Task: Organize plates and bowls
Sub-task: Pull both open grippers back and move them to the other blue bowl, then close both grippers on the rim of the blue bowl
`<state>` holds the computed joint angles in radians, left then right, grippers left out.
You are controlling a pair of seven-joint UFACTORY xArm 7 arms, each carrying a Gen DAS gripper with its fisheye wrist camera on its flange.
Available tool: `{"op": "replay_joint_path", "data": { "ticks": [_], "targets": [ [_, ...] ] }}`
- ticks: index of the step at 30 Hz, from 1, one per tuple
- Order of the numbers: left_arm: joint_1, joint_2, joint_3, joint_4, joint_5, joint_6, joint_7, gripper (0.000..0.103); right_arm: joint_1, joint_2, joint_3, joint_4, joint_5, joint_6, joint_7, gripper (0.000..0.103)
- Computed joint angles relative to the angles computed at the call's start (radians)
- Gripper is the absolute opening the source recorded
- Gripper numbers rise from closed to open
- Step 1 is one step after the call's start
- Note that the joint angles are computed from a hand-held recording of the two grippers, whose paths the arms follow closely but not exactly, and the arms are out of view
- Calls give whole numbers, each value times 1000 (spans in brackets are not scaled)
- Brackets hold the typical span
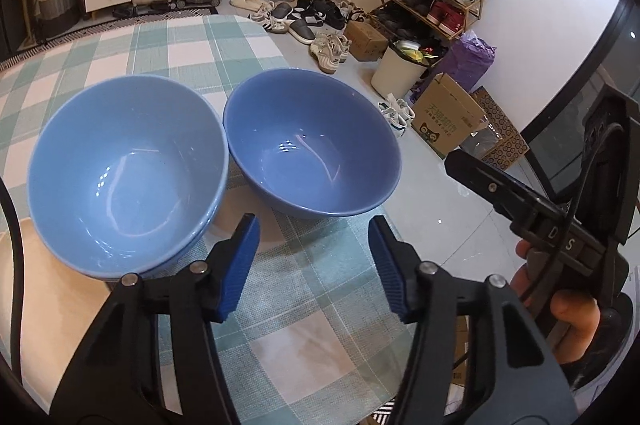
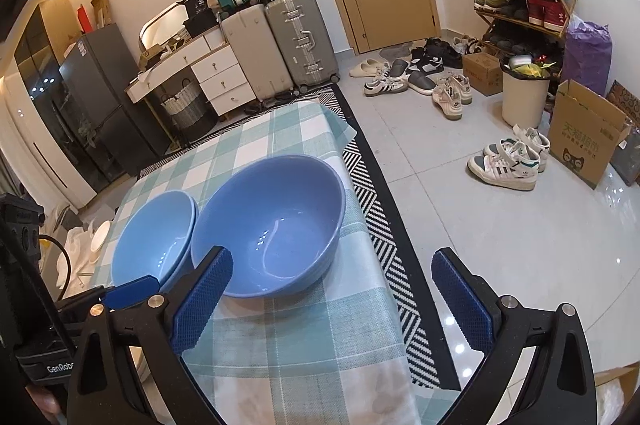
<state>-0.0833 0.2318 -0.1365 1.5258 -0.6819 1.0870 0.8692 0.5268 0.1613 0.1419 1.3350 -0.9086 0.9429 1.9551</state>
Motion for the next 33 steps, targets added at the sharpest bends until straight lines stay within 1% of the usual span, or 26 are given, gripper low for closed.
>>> {"op": "replay_joint_path", "data": {
  "ticks": [1,3,5,7,8,14,15,16,20,26,30,33],
  "targets": [
    [-4,5,-1,2,3,-1,-13,52,-5,2,-2,0,8,-9,-5,90],
    [-9,16,-3,6,6,-5,-31,51,-13,6,-5,-4,27,-24,-10,83],
    [-14,20,-7,6,11,-15,-46,51,-22,12,-11,-12,41,-49,-15,81],
    [-24,26,-10,5,21,-34,-63,51,-28,18,-16,-16,47,-75,-26,75],
    [-29,29,-12,4,30,-46,-73,51,-30,22,-18,-17,52,-83,-32,73],
    [-47,56,-23,14,59,-97,-108,51,-42,52,-41,-8,62,-139,-62,69],
    [-51,63,-25,18,67,-103,-117,51,-44,59,-47,-6,62,-149,-69,66],
    [-52,71,-27,25,73,-105,-123,51,-49,64,-51,-4,68,-159,-82,60],
    [-53,99,-34,49,86,-118,-142,51,-64,96,-70,22,95,-193,-149,55],
    [-52,136,-44,86,108,-133,-160,51,-74,142,-103,69,128,-214,-234,54],
    [-49,156,-51,108,118,-132,-167,50,-74,164,-125,95,133,-225,-263,51],
    [-45,164,-56,116,117,-128,-162,49,-81,175,-140,101,137,-247,-275,45]
  ]
}}
